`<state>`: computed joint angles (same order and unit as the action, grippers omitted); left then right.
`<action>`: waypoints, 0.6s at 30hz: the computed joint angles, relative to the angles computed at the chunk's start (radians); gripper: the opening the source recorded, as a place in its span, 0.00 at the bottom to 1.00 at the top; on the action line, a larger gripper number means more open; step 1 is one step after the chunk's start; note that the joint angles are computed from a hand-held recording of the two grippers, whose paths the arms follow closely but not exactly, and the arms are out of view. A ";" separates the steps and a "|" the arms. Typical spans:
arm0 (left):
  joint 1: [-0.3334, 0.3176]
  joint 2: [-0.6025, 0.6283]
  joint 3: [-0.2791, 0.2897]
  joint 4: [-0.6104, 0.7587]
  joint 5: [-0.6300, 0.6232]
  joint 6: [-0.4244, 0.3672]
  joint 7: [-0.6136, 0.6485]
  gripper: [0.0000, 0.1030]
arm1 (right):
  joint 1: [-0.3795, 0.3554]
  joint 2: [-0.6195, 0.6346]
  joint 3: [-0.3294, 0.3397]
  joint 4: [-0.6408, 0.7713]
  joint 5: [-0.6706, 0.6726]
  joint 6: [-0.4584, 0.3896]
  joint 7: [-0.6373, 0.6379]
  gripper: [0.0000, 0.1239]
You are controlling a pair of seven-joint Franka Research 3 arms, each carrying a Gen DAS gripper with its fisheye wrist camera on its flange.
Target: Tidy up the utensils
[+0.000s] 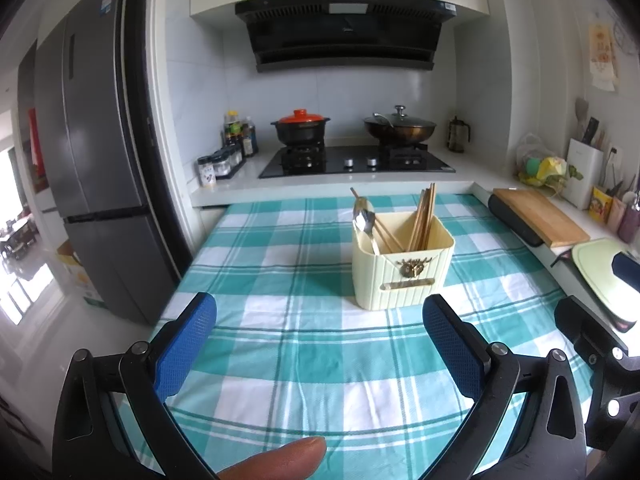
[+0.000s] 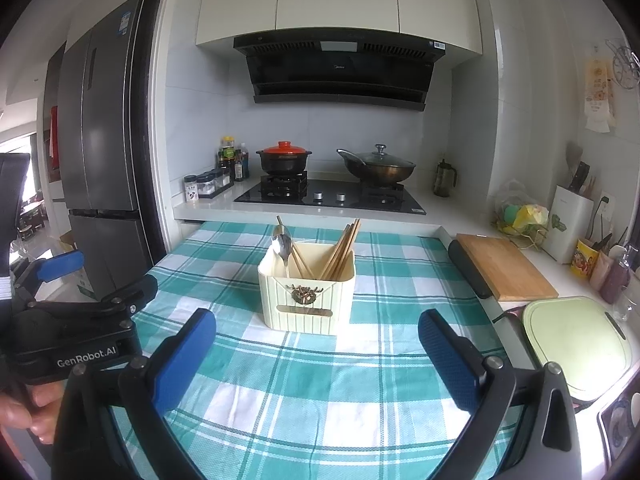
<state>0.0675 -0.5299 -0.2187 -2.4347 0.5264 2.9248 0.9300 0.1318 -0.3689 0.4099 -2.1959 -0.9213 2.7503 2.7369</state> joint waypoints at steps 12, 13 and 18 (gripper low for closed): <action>-0.004 0.001 0.002 -0.003 -0.001 0.003 -0.001 1.00 | 0.008 0.004 -0.006 0.002 -0.001 -0.003 -0.002 0.83; -0.004 0.001 0.002 -0.003 -0.001 0.003 0.000 1.00 | 0.008 0.005 -0.005 0.002 -0.002 -0.005 -0.001 0.83; -0.002 -0.008 0.003 -0.014 -0.008 0.014 -0.011 1.00 | 0.010 0.010 0.000 0.001 -0.007 -0.015 0.010 0.83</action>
<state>0.0657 -0.5381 -0.2159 -2.4483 0.5185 2.9383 0.9193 0.1418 -0.3588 0.4094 -2.1945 -0.9285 2.7348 2.7467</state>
